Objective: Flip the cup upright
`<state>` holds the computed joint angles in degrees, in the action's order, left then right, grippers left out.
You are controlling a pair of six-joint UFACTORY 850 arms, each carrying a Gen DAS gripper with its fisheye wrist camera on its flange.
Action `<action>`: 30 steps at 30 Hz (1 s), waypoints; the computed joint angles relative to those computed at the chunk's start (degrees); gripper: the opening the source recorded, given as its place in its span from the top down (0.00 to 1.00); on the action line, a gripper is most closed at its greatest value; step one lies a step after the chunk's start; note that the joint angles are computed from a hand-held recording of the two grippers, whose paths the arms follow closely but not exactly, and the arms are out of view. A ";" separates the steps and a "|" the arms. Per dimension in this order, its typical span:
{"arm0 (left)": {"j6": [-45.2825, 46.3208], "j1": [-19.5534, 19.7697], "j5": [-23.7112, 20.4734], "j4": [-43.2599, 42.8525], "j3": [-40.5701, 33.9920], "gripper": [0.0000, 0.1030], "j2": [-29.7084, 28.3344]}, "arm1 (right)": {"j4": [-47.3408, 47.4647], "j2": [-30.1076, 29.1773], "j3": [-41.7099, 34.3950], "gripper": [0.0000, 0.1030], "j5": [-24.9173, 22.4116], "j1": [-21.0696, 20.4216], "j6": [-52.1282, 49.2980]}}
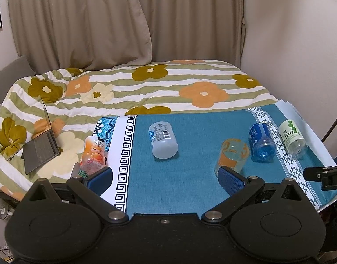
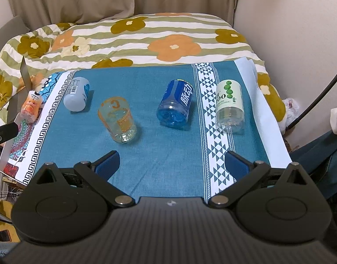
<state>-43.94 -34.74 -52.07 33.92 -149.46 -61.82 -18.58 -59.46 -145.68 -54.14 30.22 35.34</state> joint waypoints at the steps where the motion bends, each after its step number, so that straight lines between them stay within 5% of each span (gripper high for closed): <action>1: 0.13 0.00 -0.12 -0.08 -0.17 0.00 -0.08 | 0.03 -0.11 -0.20 0.00 -0.12 0.00 0.03; 30: -3.10 0.25 1.35 1.85 2.14 0.00 1.05 | 0.41 0.48 1.27 0.00 0.77 -0.19 -0.12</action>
